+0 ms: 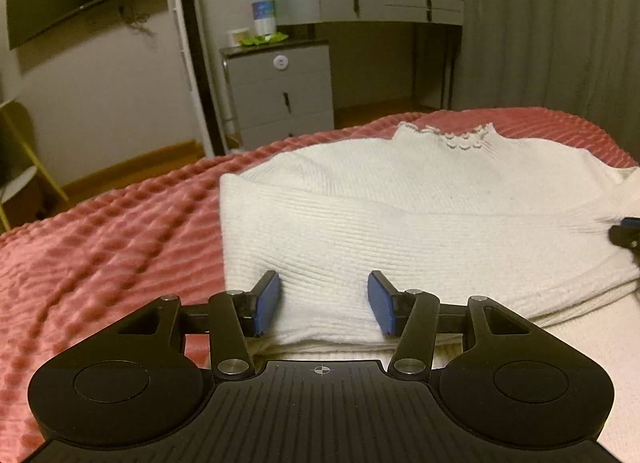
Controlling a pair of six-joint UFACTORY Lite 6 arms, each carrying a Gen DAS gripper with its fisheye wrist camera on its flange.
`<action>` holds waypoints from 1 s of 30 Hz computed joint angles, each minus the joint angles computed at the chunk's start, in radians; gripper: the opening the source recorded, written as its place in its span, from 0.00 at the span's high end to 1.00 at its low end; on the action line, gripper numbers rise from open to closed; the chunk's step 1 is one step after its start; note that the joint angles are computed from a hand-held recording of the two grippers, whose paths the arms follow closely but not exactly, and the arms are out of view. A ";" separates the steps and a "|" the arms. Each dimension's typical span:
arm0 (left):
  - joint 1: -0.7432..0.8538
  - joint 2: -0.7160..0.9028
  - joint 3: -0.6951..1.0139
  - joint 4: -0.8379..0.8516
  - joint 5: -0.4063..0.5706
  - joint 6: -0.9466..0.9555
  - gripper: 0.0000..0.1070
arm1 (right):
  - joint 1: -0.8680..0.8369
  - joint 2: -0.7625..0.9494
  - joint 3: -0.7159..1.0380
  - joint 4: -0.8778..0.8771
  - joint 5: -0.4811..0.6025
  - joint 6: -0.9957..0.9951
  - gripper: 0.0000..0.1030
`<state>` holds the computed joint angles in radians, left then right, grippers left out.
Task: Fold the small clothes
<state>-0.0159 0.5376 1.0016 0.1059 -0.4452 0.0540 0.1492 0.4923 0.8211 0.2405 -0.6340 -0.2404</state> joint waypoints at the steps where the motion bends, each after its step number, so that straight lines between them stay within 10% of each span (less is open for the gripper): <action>1: -0.005 -0.003 -0.004 -0.017 -0.001 0.019 0.48 | -0.013 -0.007 -0.005 -0.003 0.002 0.007 0.85; 24: -0.019 -0.014 -0.014 -0.225 -0.017 0.186 0.42 | -0.058 -0.045 0.026 -0.007 0.142 0.010 0.84; 30: 0.064 -0.080 -0.063 -0.035 0.034 -0.013 0.35 | -0.040 0.029 0.089 0.261 0.059 -0.255 0.83</action>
